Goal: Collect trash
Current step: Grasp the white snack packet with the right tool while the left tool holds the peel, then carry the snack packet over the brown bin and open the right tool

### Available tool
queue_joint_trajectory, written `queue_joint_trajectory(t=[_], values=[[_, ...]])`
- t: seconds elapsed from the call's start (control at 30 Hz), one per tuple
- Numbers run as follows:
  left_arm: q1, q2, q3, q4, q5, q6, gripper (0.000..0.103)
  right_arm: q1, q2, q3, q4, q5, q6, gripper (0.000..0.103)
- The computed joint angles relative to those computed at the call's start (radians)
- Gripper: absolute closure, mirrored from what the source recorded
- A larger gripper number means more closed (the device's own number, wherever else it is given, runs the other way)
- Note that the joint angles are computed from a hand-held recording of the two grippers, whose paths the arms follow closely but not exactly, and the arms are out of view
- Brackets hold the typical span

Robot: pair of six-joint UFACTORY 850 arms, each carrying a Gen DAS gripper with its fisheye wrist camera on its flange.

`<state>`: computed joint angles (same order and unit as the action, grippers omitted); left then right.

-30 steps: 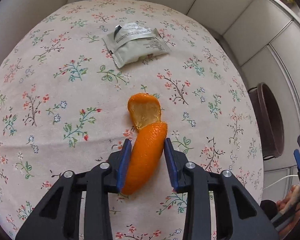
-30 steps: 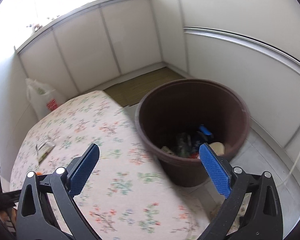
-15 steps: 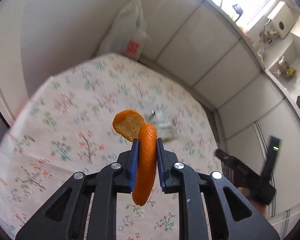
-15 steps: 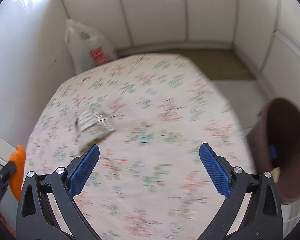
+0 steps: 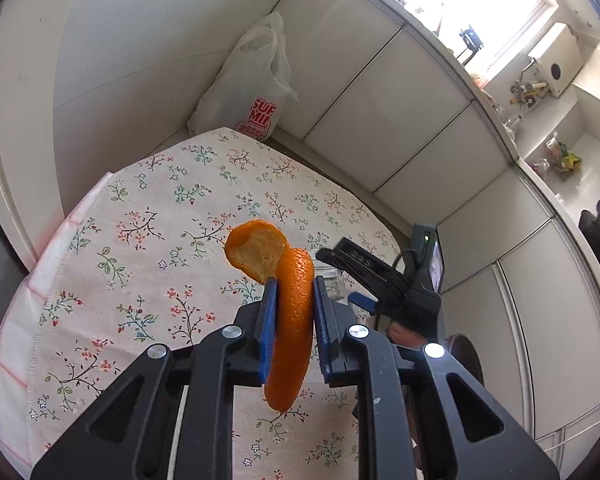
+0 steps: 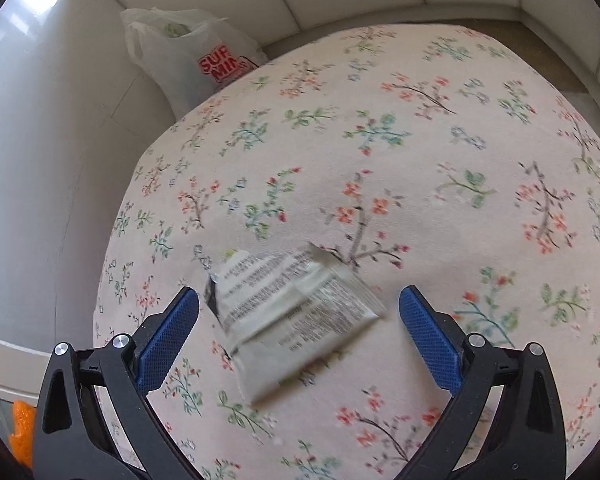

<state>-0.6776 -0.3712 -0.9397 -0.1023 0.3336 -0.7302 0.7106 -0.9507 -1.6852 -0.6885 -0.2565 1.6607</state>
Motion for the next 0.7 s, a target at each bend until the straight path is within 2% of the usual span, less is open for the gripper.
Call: queue_joint_trajectory(t=[0.07, 0.23, 0.3, 0.33, 0.4, 0.43, 0.47, 0.5, 0.57, 0.7], values=[[0.002, -0.010, -0.008, 0.028, -0.011, -0.029, 0.085, 0.006, -0.027, -0.044, 0.084, -0.016, -0.139, 0.006], [0.010, -0.019, -0.011, 0.082, -0.015, -0.103, 0.085, 0.042, -0.096, -0.165, 0.093, -0.187, -0.348, 0.007], [0.010, -0.020, -0.010, 0.038, -0.017, -0.068, 0.085, 0.057, -0.117, -0.198, 0.052, -0.263, -0.371, 0.017], [0.012, -0.021, -0.011, 0.025, -0.018, -0.059, 0.085, 0.062, -0.120, -0.202, 0.036, -0.275, -0.378, 0.021], [0.015, -0.023, -0.010, 0.009, -0.020, -0.053, 0.085, 0.061, -0.084, -0.145, 0.005, -0.216, -0.363, 0.043], [0.015, -0.024, -0.009, 0.002, -0.022, -0.052, 0.085, 0.059, -0.071, -0.125, 0.010, -0.193, -0.367, 0.047], [0.017, -0.026, -0.010, 0.003, -0.023, -0.060, 0.085, 0.058, -0.059, -0.108, 0.004, -0.183, -0.361, 0.060], [0.018, -0.026, -0.009, 0.005, -0.022, -0.066, 0.085, 0.058, -0.049, -0.092, 0.005, -0.177, -0.363, 0.067], [0.019, -0.027, -0.008, 0.012, -0.021, -0.078, 0.085, 0.057, -0.021, -0.044, -0.029, -0.152, -0.326, 0.068], [0.008, -0.027, -0.014, -0.046, -0.029, -0.015, 0.085, 0.067, 0.046, 0.076, -0.224, -0.105, -0.107, 0.070]])
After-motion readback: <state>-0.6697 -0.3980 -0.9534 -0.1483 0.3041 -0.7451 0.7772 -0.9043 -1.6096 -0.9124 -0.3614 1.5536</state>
